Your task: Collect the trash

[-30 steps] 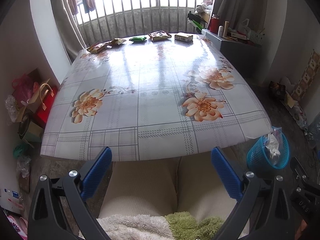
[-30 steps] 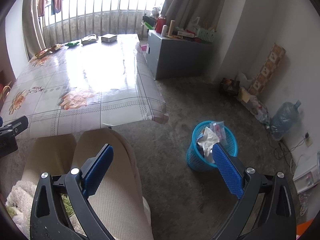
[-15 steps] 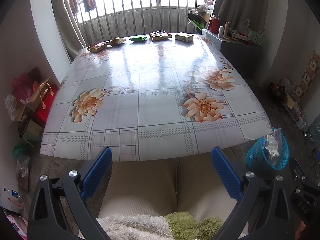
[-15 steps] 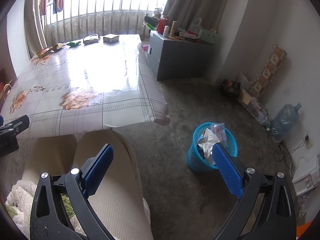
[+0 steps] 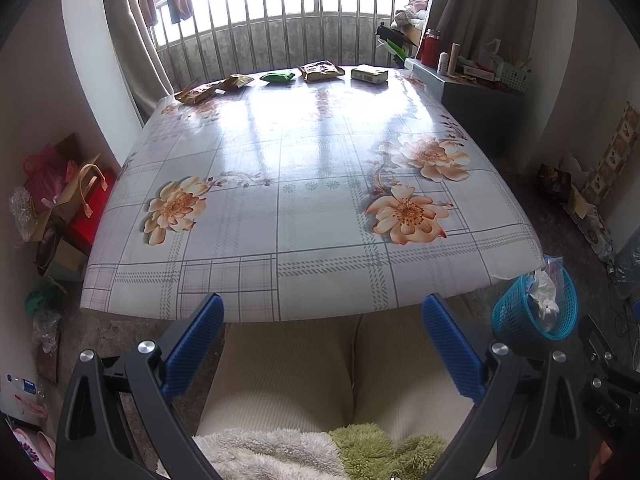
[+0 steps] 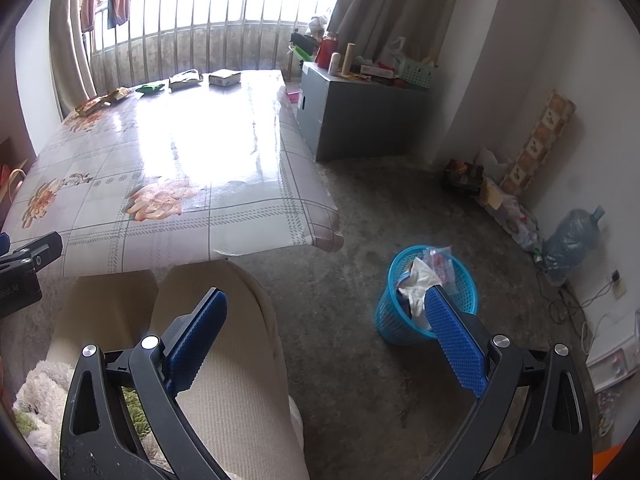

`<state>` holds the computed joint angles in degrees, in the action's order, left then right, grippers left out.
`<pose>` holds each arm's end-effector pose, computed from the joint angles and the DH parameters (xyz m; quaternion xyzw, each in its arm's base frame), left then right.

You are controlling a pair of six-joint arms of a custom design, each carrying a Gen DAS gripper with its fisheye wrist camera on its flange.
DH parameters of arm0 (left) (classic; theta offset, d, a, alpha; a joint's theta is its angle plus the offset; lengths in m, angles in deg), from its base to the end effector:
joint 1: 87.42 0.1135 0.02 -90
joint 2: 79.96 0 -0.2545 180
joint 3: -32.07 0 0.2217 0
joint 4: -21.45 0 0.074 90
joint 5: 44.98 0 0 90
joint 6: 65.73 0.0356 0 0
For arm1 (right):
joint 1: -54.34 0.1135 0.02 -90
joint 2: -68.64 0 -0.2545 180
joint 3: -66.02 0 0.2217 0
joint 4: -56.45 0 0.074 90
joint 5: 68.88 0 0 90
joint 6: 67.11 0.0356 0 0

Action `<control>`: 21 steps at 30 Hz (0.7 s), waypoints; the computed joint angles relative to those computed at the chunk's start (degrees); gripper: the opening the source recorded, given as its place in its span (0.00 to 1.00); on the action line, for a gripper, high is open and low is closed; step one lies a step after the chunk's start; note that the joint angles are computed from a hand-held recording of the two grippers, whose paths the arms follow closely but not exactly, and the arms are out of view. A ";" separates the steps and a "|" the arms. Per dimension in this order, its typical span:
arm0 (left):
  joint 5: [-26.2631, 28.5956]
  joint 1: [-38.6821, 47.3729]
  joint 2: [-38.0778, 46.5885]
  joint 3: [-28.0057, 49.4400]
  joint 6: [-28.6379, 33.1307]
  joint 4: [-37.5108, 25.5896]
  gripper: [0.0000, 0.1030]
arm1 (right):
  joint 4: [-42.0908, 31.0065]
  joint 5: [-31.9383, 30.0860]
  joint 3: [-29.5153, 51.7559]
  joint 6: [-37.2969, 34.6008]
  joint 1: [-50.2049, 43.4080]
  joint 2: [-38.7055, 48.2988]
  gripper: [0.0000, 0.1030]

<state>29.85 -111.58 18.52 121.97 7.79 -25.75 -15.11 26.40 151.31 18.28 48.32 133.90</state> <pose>0.3119 -0.1297 0.2425 0.0247 0.9479 0.0170 0.3173 0.1885 -0.0232 0.3349 0.0268 0.9429 -0.0738 0.3237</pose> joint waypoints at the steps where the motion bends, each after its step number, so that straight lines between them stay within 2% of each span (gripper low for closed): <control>1: -0.01 0.03 0.02 0.02 0.05 0.01 0.95 | 0.01 0.13 0.01 0.10 0.13 0.01 0.92; 21: 0.16 0.20 0.07 -0.05 0.14 0.11 0.95 | -0.38 0.39 0.19 0.59 0.56 -0.06 0.92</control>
